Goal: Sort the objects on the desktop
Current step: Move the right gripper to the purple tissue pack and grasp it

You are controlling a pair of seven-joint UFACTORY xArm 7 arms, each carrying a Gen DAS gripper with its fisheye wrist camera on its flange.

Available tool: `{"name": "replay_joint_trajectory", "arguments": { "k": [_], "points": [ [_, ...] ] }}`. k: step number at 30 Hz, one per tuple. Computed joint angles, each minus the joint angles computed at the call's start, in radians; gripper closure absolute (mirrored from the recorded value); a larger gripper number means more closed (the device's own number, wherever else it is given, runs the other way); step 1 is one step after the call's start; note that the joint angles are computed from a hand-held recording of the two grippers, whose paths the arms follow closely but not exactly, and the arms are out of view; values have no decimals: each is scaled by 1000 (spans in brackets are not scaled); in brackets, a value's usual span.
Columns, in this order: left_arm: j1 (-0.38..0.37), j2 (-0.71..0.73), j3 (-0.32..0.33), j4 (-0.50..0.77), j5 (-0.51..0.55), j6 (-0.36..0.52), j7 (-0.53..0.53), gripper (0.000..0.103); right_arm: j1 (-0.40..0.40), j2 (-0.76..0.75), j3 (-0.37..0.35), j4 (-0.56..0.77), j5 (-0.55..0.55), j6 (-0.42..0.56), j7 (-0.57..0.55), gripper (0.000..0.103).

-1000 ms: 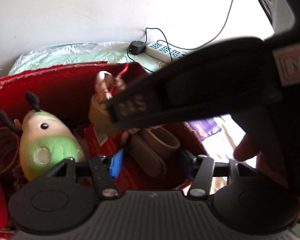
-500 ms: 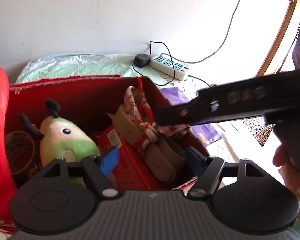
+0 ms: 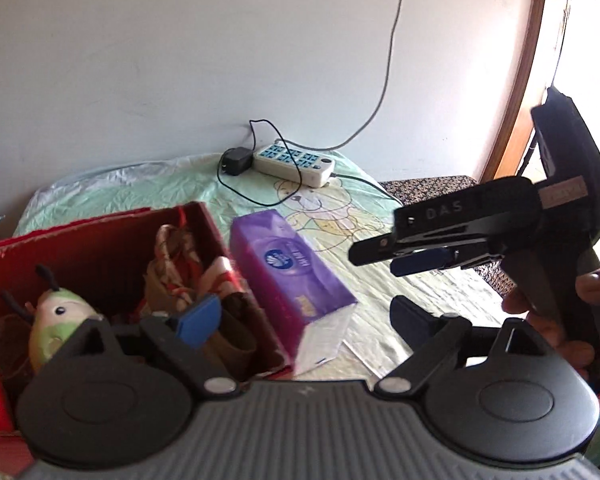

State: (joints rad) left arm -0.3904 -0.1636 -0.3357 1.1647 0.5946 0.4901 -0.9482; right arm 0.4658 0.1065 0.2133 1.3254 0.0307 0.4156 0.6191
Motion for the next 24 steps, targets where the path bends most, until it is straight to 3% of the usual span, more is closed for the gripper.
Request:
{"name": "replay_joint_trajectory", "arguments": {
  "k": [2,5,9,13,15,20,24],
  "points": [
    [-7,63,-47,71,103,69,-66,11,-14,-3,2,-3,23,15,-61,34],
    [-67,159,-65,177,206,179,-131,11,-42,-2,10,3,112,31,-198,34],
    [-155,274,-42,302,278,340,-222,11,-83,22,16,43,262,80,-403,34],
    [-236,363,5,403,304,473,-301,11,-104,85,22,141,331,158,-545,28],
    [-280,403,31,455,323,538,-323,11,-103,119,26,190,335,181,-596,21],
    [-372,492,99,576,319,676,-345,11,-75,253,32,373,279,257,-673,21],
    [-429,544,154,644,303,752,-336,10,-28,364,17,529,204,330,-668,21]
  ]
}}
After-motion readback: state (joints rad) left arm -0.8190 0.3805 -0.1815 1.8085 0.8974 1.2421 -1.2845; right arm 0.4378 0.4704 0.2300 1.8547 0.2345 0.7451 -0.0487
